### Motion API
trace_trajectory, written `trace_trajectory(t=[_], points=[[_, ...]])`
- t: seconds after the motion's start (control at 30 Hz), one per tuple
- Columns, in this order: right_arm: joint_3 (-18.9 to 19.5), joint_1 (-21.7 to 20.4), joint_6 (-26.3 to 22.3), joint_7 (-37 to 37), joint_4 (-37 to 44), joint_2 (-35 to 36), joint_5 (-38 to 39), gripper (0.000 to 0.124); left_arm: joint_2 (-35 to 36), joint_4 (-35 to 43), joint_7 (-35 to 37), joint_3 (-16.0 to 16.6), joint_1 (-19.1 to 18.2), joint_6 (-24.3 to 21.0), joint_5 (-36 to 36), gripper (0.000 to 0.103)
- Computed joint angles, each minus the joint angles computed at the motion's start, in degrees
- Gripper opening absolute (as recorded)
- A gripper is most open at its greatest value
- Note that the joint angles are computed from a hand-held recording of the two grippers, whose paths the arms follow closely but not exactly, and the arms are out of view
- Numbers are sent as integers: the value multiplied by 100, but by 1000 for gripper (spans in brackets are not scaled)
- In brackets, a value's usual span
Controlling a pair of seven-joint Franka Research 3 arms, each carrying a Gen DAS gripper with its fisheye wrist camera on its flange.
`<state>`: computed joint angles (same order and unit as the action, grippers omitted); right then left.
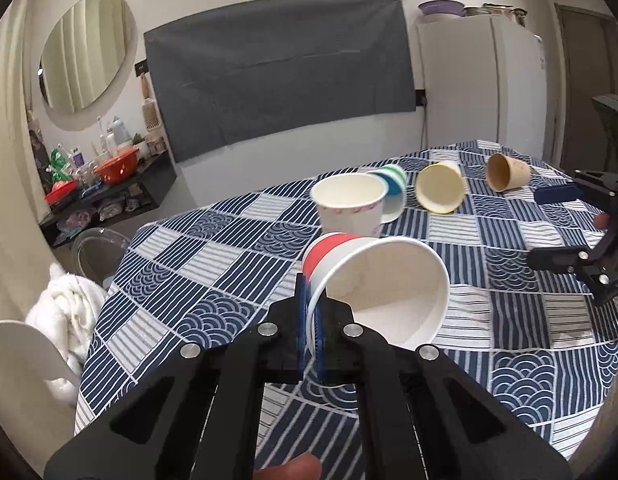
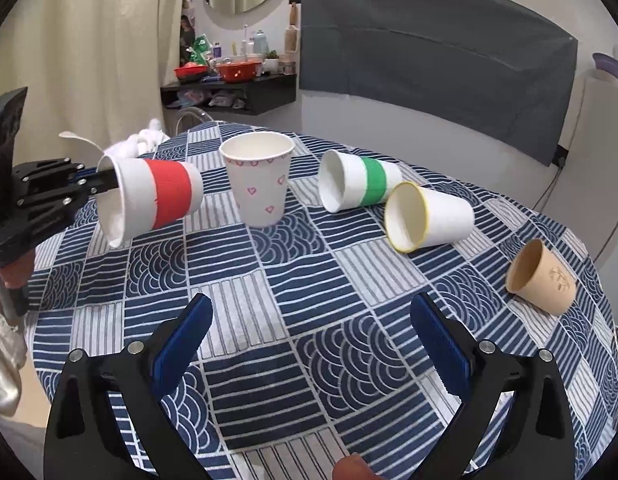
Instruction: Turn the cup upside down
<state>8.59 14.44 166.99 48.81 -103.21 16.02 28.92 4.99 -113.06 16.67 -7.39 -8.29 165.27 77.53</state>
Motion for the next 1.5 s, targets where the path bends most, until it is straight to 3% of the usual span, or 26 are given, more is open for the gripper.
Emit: trace_trajectory(t=[0.3,0.43,0.53,0.7,0.8,0.83,0.87,0.9,0.97,1.1,1.23,1.33,1.4,1.5], points=[[-448,42,174,695,-523,-430,-639,95,353,546,-390,-192,-410,61,819,4],[-664,-20,383,1110,-876,-720,-996,95,791,1006,355,-238,-618,136,11,4],[-794,-90,483,1459,-1103,-890,-1285,95,1038,1342,433,-119,-978,-126,62,4],[-924,-200,631,1962,-1476,-1122,-1829,95,1377,1735,431,64,-1324,-129,-31,4],[-953,-289,634,2183,-1588,-1178,-2048,95,1599,1880,836,70,-1450,-225,-363,4],[-945,-321,622,2213,-1596,-1177,-2064,95,1676,1926,988,86,-1525,-333,-456,8],[-929,-358,604,2204,-1601,-1171,-2040,95,1723,1944,1115,106,-1594,-423,-529,21],[-897,-400,615,2134,-1619,-1168,-1959,95,1747,1920,1360,77,-1609,-455,-714,43],[-836,-468,626,1972,-1607,-1135,-1764,95,1658,1711,1682,66,-1617,-305,-954,69],[-667,-607,406,1313,-1467,-1064,-1070,95,1248,1188,1277,240,-1763,31,-541,88],[-766,-498,451,1575,-1339,-947,-1323,95,909,785,1024,119,-1618,260,-318,92],[-626,-600,45,1248,-1039,-834,-926,95,711,594,671,43,-1567,170,8,94],[-566,-667,-485,1009,-724,-742,-642,95,640,499,677,-58,-1475,125,-49,95],[-600,-741,-1863,955,87,-456,-465,95,602,438,758,-165,-1396,-87,-207,95]])
